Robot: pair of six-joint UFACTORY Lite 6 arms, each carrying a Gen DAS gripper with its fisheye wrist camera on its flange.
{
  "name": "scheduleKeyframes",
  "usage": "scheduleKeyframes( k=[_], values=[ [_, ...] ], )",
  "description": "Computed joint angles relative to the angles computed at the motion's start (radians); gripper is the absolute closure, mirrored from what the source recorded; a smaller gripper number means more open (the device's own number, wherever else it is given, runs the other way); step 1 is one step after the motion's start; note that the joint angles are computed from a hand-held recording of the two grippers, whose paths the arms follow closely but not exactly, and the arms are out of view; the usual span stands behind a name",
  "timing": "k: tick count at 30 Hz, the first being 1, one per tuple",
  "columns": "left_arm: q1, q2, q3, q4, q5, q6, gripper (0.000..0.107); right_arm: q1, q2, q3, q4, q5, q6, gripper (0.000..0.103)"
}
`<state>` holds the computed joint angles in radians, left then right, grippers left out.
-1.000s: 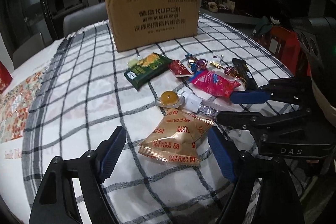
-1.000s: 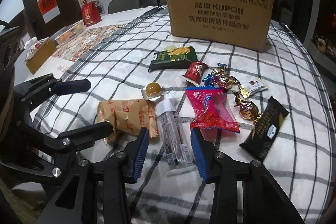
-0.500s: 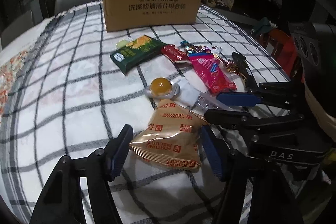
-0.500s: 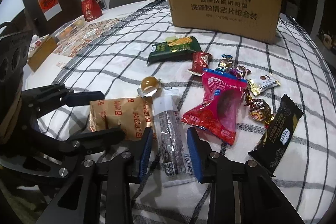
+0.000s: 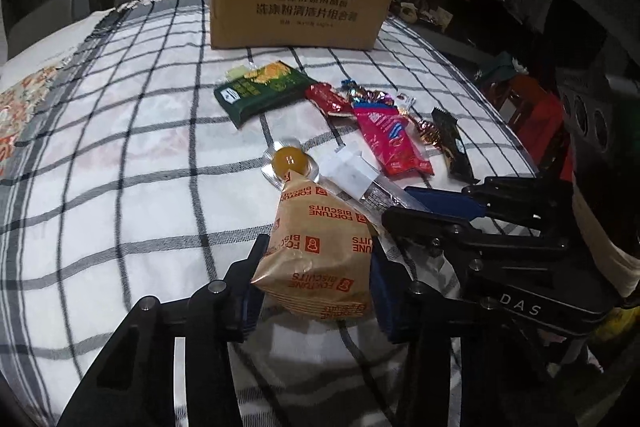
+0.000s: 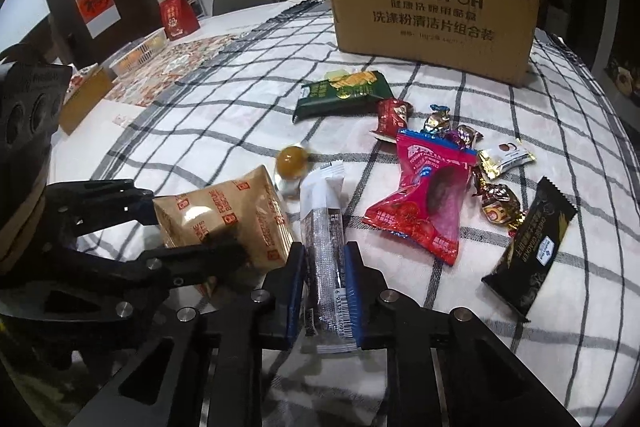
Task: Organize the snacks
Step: 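Lift both held snacks and carry them over the cardboard box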
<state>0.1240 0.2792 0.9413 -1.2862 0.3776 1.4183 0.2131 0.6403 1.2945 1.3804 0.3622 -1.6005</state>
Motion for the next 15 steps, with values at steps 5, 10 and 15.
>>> scheduleKeyframes(
  k=[5,10,15],
  values=[
    [-0.006,-0.112,-0.069,-0.013,-0.022,-0.010,0.062,-0.005,-0.089,-0.091,0.073,0.012,-0.056,0.082],
    [-0.023,-0.214,-0.102,-0.026,-0.057,-0.037,0.062,-0.024,-0.167,-0.143,0.121,0.027,-0.074,0.082],
    [-0.045,-0.244,-0.048,0.077,-0.092,-0.170,0.062,-0.046,-0.211,-0.128,0.142,0.041,-0.061,0.082]
  ],
)
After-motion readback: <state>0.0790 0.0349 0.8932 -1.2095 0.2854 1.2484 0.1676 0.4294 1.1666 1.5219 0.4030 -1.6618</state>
